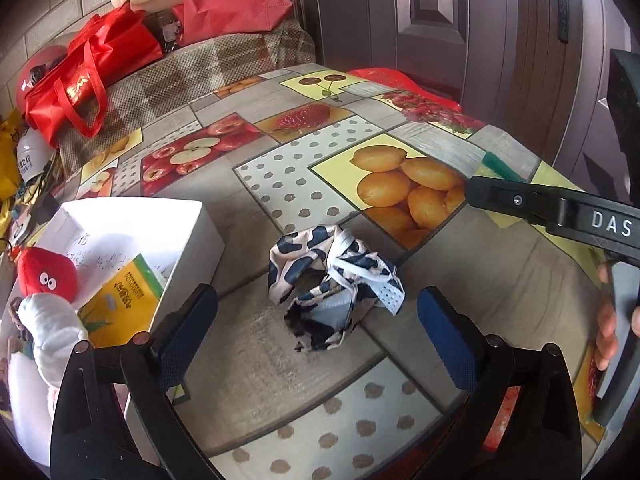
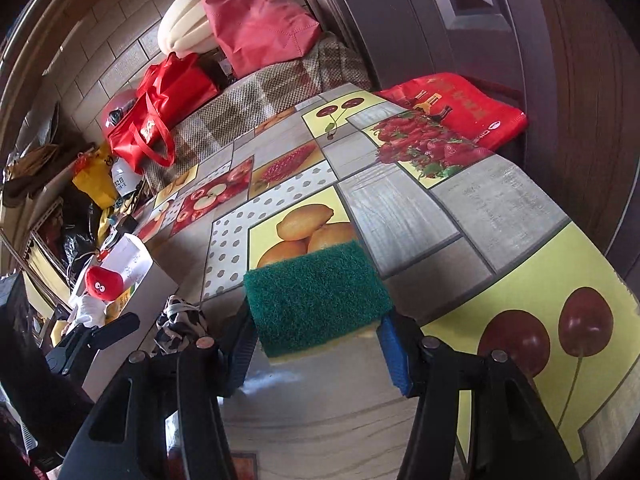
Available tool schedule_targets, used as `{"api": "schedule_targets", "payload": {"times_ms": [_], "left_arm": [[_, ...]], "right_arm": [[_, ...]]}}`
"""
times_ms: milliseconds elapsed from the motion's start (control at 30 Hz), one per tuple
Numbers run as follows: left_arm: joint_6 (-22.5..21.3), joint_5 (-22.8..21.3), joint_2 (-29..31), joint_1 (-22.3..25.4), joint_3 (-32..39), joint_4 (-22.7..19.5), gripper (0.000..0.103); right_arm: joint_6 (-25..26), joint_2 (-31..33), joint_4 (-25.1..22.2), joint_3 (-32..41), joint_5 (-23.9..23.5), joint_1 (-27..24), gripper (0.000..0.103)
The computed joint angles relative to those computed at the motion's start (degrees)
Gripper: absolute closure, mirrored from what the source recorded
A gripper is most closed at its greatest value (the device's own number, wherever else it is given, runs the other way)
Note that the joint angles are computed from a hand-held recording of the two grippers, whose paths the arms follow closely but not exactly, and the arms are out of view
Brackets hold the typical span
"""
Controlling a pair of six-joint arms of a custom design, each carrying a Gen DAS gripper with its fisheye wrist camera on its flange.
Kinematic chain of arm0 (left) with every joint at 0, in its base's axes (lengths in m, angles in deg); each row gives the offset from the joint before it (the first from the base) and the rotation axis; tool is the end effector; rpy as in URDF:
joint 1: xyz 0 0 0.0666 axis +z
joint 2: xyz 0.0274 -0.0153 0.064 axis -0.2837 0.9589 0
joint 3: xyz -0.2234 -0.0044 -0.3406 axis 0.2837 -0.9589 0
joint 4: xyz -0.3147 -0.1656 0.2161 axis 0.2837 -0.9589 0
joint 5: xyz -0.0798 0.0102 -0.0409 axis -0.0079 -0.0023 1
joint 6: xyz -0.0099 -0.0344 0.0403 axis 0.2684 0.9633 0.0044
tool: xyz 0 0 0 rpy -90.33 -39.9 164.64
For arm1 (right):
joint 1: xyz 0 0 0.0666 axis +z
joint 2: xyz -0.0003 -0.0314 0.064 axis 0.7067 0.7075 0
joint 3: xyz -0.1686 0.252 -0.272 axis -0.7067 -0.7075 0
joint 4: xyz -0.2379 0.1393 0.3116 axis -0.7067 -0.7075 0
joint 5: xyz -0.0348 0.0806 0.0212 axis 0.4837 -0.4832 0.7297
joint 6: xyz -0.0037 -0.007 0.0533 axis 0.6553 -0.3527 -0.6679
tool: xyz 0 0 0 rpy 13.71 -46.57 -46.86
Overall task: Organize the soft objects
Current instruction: 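Grasp the black-and-white patterned cloth with the left tool while the right tool grasps the green sponge, then carry the patterned cloth and green sponge over the tray with both tools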
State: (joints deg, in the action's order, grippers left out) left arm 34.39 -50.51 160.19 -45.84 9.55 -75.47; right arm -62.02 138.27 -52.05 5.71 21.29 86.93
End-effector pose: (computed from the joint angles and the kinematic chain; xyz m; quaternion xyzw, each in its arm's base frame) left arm 0.5165 -0.2963 0.4285 0.3738 0.8454 -0.1057 0.3666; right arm 0.4167 0.3477 0.4404 0.2481 0.8640 0.1008 0.4263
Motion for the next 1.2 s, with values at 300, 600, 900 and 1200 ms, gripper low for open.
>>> {"api": "schedule_targets", "payload": {"times_ms": [300,600,900,1200], "left_arm": [[-2.89,1.97,3.05,-1.16,3.76,-3.13,0.059],[0.03,5.78,-4.96,0.0,-6.25,10.26,0.06],[4.21,10.16,-13.28,3.2,-15.73,19.22,0.06],[2.1,15.99,-20.22,7.93,-22.45,19.89,0.06]], "right_arm": [[-0.56,-0.51,1.35,-0.88,-0.47,0.0,0.046],[1.41,-0.38,0.68,0.05,6.74,2.0,0.046],[5.91,1.25,-0.83,2.79,18.61,5.53,0.045],[9.78,3.35,-0.76,5.22,22.46,10.09,0.045]]}}
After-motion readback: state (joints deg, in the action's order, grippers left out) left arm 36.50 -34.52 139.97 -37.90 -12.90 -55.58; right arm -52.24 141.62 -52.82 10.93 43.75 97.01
